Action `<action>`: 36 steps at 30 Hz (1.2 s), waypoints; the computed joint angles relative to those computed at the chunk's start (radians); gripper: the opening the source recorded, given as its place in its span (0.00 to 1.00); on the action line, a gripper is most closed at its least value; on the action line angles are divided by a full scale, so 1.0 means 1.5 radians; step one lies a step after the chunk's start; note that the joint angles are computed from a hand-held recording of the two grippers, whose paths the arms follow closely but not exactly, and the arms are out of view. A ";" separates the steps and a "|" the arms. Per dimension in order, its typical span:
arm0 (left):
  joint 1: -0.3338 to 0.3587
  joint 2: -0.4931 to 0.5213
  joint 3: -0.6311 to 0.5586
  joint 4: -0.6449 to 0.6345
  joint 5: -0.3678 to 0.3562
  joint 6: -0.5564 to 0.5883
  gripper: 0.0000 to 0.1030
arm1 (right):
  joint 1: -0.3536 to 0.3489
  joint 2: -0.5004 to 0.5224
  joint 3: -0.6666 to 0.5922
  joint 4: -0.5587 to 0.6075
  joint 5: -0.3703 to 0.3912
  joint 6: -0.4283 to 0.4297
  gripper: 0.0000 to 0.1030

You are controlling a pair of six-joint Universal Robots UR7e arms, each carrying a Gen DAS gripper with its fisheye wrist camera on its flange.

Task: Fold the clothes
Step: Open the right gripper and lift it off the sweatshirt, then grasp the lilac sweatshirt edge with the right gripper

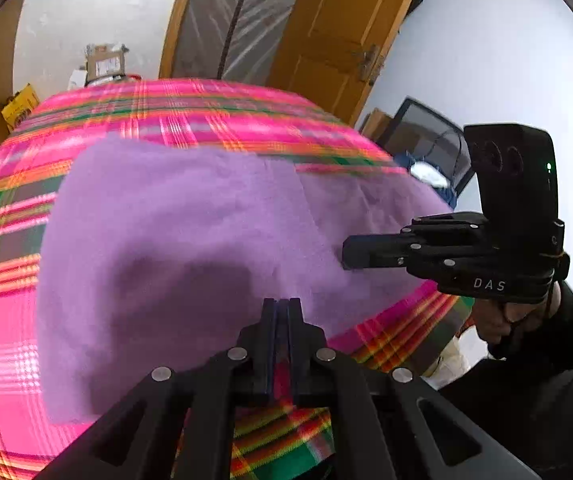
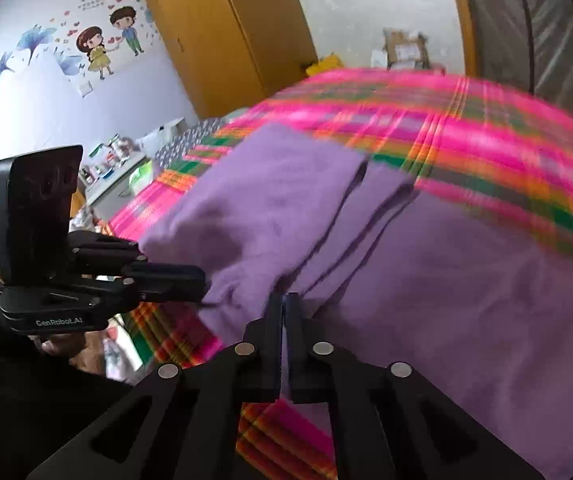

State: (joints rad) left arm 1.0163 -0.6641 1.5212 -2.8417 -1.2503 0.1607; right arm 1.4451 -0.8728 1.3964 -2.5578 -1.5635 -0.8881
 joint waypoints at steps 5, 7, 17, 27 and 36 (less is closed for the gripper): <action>0.008 0.025 -0.042 0.040 0.011 -0.021 0.03 | 0.020 0.044 -0.063 -0.044 -0.012 0.044 0.08; 0.008 0.029 -0.041 0.055 0.004 -0.017 0.03 | 0.029 0.077 -0.109 -0.033 -0.033 0.051 0.08; 0.009 0.024 -0.022 0.036 -0.013 -0.036 0.03 | 0.042 0.201 -0.295 0.049 -0.103 0.088 0.03; -0.001 0.025 -0.038 0.032 -0.033 -0.004 0.03 | 0.010 0.083 -0.130 -0.006 -0.008 0.085 0.07; -0.004 0.040 -0.043 0.081 -0.026 -0.002 0.03 | -0.012 0.027 -0.036 0.011 0.039 0.047 0.08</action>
State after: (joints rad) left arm 1.0107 -0.6034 1.4560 -2.7205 -1.2894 0.1584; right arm 1.4264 -0.8322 1.3423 -2.5420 -1.5051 -0.8182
